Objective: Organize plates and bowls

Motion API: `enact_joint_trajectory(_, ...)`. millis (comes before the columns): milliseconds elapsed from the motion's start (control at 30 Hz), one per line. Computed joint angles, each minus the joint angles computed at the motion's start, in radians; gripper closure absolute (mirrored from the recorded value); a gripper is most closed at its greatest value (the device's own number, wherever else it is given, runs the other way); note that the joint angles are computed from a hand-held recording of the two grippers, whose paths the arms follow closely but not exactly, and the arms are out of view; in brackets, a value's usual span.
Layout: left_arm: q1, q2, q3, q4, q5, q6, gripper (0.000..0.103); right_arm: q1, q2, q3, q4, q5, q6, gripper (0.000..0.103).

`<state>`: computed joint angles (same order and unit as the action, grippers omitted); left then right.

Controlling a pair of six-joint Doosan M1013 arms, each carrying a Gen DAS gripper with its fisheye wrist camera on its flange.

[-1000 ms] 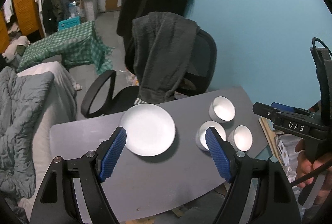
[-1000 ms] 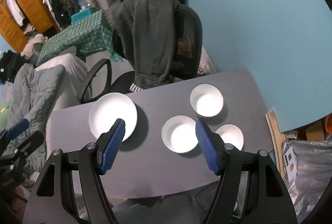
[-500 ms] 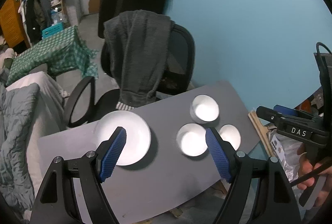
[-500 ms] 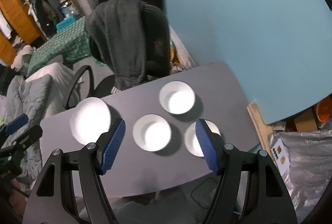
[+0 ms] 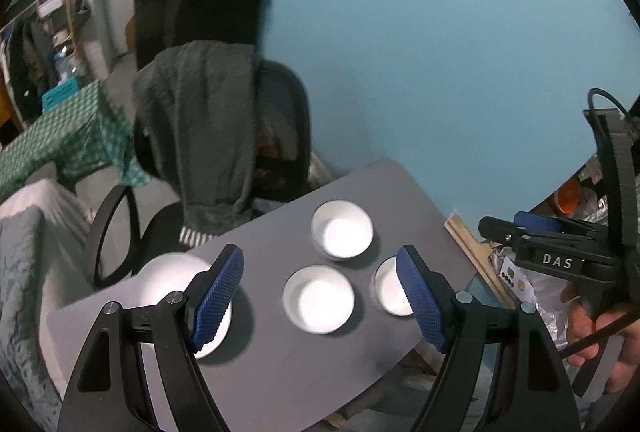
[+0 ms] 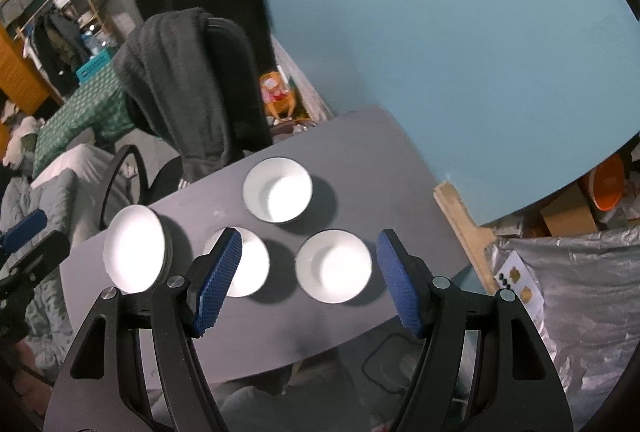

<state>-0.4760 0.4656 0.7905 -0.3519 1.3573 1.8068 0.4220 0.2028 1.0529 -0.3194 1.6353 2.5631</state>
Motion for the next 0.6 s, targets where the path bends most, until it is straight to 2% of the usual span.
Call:
enact_joint_trajectory(267,-0.033,0.033,-0.047,-0.010,-0.005,0.006,0.023,-0.035,-0.021,0.027,-0.001,-0.006,-0.009,0.034)
enact_joint_trajectory(600,-0.045,0.060,-0.066,0.003,-0.011,-0.048,0.023,-0.073,-0.024,0.058,0.038,-0.034,-0.058,0.034)
